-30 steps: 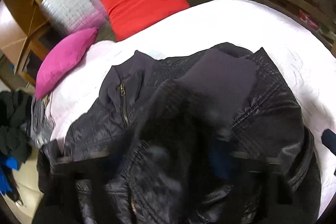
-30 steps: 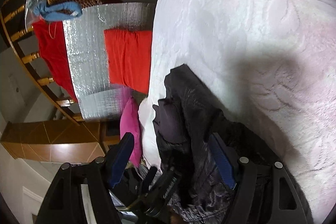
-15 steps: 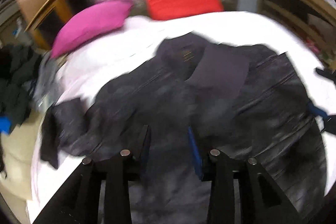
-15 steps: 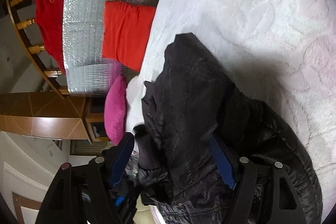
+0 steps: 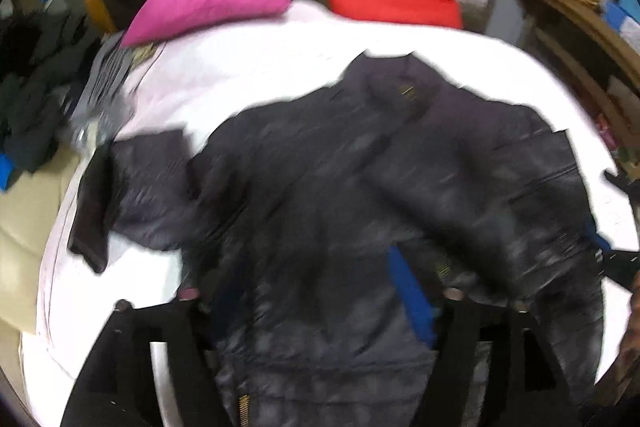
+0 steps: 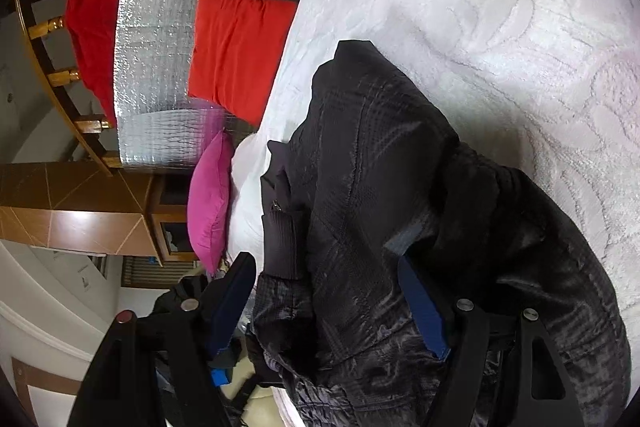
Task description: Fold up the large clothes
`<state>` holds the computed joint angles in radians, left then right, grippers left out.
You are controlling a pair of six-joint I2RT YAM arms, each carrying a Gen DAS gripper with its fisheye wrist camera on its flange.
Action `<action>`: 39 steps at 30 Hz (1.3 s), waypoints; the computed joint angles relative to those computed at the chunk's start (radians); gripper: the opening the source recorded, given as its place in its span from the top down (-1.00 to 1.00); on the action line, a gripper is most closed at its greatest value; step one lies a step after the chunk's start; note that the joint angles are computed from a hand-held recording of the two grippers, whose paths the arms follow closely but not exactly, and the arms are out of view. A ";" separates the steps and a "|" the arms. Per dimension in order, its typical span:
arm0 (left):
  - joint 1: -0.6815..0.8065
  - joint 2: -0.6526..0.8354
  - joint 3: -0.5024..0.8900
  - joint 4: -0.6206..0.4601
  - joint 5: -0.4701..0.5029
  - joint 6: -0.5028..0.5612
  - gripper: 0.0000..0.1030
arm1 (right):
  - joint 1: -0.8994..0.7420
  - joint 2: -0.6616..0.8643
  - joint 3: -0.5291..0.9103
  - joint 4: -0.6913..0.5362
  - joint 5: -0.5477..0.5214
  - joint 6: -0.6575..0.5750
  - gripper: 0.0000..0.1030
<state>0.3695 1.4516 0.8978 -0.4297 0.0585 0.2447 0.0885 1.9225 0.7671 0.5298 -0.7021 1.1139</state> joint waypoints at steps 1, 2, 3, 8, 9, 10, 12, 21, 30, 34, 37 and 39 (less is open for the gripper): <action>-0.045 -0.009 0.008 0.000 -0.017 -0.020 -0.58 | -0.001 -0.002 0.001 -0.009 0.003 -0.004 -0.45; -0.105 -0.008 0.022 0.002 -0.049 -0.047 -0.62 | -0.003 -0.003 0.004 -0.017 0.005 -0.007 -0.43; -0.141 -0.001 0.035 0.002 -0.072 -0.061 -0.65 | -0.005 -0.003 0.008 -0.025 0.006 -0.011 -0.41; -0.317 0.138 0.132 -0.003 -0.195 -0.139 -0.66 | -0.026 0.010 0.026 -0.068 -0.013 -0.039 -0.37; -0.330 0.158 0.139 -0.005 -0.201 -0.148 -0.66 | -0.030 0.015 0.029 -0.072 -0.021 -0.042 -0.37; -0.347 0.189 0.156 -0.006 -0.210 -0.159 -0.66 | -0.034 0.021 0.033 -0.077 -0.028 -0.046 -0.37; -0.380 0.248 0.179 0.008 -0.246 -0.168 -0.66 | -0.035 0.025 0.042 -0.093 -0.034 -0.059 -0.35; -0.243 0.211 0.051 0.048 -0.245 -0.130 -0.27 | -0.033 0.048 0.062 -0.119 -0.040 -0.079 -0.34; 0.169 0.028 -0.085 -0.049 0.003 0.094 -0.29 | -0.017 0.038 0.051 -0.122 -0.021 -0.073 -0.34; 0.313 0.046 -0.010 -0.127 0.111 0.158 -0.41 | -0.008 0.035 0.057 -0.141 -0.008 -0.085 -0.34; 0.346 0.096 0.050 -0.154 0.129 0.150 -0.49 | -0.006 0.033 0.057 -0.146 -0.003 -0.090 -0.34; 0.338 0.144 0.084 -0.166 0.142 0.126 -0.49 | -0.002 0.022 0.055 -0.151 0.008 -0.097 -0.34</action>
